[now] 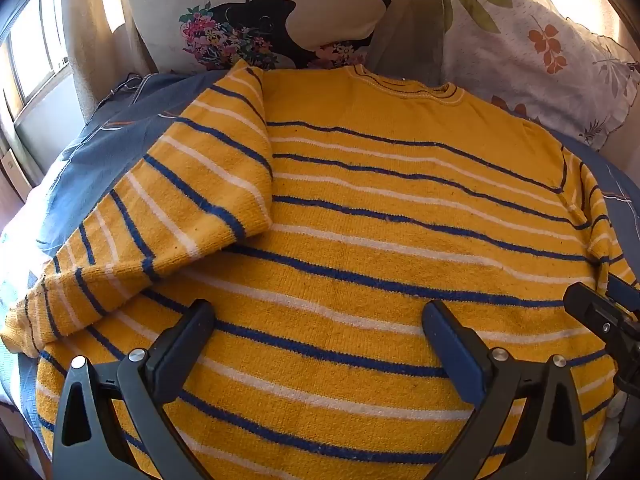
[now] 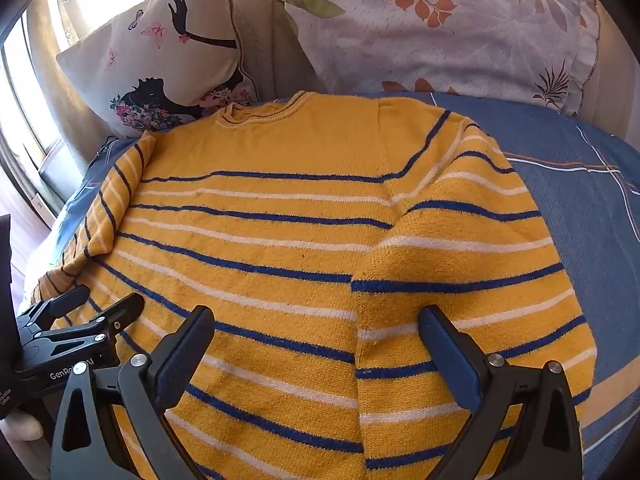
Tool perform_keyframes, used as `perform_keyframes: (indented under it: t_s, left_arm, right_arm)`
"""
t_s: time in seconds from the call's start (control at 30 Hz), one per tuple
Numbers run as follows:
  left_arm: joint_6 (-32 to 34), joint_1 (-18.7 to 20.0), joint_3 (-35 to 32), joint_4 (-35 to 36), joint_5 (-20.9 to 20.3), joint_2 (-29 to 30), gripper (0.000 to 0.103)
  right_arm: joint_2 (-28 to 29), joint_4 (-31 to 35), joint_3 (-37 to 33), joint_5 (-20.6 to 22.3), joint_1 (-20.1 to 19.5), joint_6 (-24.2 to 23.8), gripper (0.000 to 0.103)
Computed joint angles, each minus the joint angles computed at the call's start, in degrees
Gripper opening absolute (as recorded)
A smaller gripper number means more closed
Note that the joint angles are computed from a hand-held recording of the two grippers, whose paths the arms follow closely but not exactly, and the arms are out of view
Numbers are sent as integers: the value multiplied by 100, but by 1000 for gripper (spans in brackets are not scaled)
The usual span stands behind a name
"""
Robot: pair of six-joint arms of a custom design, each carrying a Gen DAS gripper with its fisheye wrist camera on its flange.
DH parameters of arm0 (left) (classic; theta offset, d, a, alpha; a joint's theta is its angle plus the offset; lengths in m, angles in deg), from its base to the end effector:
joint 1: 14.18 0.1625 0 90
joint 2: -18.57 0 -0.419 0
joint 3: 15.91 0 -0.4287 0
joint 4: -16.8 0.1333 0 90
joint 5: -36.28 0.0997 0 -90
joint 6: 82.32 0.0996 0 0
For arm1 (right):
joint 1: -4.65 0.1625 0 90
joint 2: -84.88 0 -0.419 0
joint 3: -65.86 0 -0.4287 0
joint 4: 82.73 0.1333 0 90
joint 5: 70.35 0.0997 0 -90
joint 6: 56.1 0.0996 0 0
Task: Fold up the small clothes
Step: 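Position both grippers over the striped yellow sweater body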
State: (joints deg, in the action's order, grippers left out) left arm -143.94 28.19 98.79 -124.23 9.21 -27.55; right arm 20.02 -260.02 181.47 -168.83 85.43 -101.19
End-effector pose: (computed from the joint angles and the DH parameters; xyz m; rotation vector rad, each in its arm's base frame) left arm -0.2408 -0.5201 -0.0079 -0.0596 2.1365 -0.8716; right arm 0.0229 -0.5994 0.1900 0.7514 -2.5315 0.6861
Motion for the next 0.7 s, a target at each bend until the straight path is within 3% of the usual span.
perform_keyframes:
  t_s: [0.27,0.43,0.7]
  left_arm:
    - [34,4,20,-49,-7,-21,103]
    - [36,10,10,-21,-16,-30,103]
    - [27,13,-4,23,-22,-39,103]
  right_arm:
    - [410,-369,-138,-475,237,-97,103]
    - [666,-914,-123,-1111,421,-409,103]
    - [687,-880,-146,-1091,437,-383,103]
